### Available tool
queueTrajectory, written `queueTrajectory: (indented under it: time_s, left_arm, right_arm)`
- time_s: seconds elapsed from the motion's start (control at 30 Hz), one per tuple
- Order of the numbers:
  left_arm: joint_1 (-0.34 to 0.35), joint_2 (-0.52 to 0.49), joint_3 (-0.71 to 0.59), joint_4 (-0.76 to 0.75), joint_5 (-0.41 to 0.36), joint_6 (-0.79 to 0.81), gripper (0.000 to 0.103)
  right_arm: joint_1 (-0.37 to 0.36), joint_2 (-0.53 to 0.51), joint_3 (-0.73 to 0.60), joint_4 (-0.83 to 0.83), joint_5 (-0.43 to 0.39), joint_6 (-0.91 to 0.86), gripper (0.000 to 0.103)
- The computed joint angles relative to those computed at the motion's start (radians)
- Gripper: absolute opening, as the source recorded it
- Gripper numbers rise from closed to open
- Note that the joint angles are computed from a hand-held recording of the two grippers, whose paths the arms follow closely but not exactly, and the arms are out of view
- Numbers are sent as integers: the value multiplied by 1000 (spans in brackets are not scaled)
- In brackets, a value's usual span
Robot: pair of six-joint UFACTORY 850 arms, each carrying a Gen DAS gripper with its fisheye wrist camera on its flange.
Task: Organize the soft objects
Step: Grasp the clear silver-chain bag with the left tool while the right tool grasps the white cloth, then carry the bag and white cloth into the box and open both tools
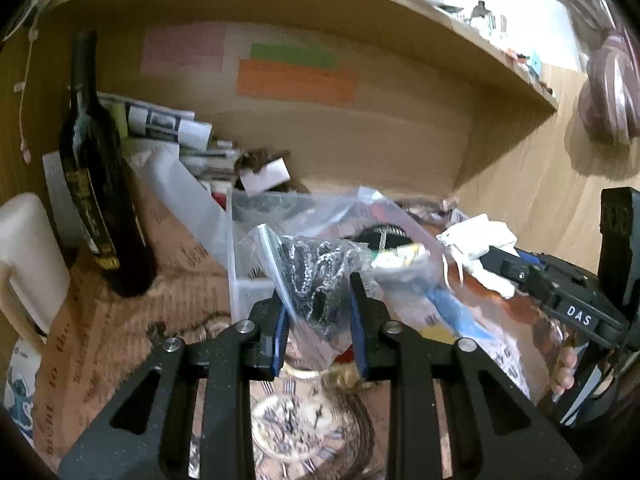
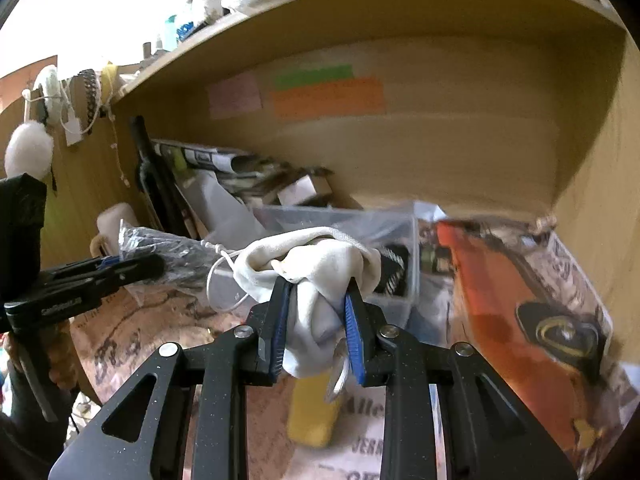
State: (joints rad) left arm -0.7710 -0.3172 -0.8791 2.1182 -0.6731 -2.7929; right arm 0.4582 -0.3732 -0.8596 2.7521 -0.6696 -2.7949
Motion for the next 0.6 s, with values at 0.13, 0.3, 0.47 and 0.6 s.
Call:
queueTrajectory:
  time_s: [0.13, 0.3, 0.47, 0.6]
  left_arm:
    - [25, -10, -29, 6, 12, 20, 27]
    - [59, -39, -79, -6, 37, 68, 27]
    - [101, -84, -144, -30, 90, 122, 27]
    - [131, -122, -197, -56, 141, 168, 27]
  right_arm:
    - [12, -8, -30, 4, -6, -15, 24]
    - [22, -38, -92, -1, 18, -24, 24]
    - [27, -91, -179, -31, 82, -9, 24]
    - [32, -138, -250, -32, 149, -16, 24]
